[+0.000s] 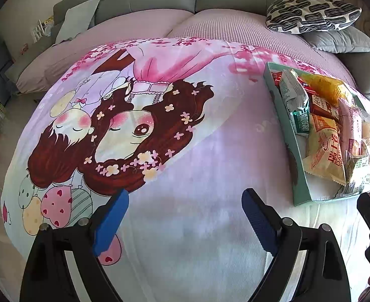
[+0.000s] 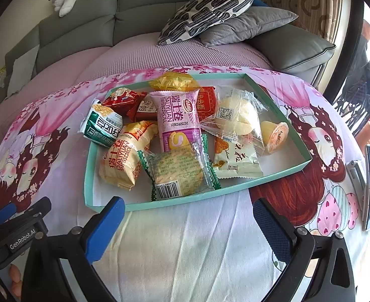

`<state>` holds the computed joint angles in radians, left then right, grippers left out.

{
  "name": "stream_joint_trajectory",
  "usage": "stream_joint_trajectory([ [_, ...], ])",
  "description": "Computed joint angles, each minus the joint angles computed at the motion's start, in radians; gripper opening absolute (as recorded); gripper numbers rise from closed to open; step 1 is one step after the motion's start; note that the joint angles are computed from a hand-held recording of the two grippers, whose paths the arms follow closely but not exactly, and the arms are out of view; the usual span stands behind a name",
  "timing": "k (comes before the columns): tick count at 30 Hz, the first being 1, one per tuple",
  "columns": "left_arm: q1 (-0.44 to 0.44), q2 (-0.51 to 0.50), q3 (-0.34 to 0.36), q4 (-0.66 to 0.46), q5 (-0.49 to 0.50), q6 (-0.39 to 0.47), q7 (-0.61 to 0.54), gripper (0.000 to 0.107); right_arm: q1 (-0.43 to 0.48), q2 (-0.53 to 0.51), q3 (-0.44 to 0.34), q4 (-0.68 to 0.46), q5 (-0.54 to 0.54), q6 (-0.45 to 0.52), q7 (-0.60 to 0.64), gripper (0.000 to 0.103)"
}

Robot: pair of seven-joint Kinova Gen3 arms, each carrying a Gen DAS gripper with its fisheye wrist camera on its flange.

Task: Organize snacks

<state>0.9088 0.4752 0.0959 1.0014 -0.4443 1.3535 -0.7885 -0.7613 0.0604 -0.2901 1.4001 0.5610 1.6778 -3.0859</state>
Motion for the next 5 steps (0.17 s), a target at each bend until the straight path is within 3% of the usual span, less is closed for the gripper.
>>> stream_joint_trajectory([
  [5,-0.002,-0.021,0.004,0.027,-0.006,-0.040,0.006,0.092,-0.004,0.003,-0.001,-0.006,0.005,0.007,0.000,0.103],
])
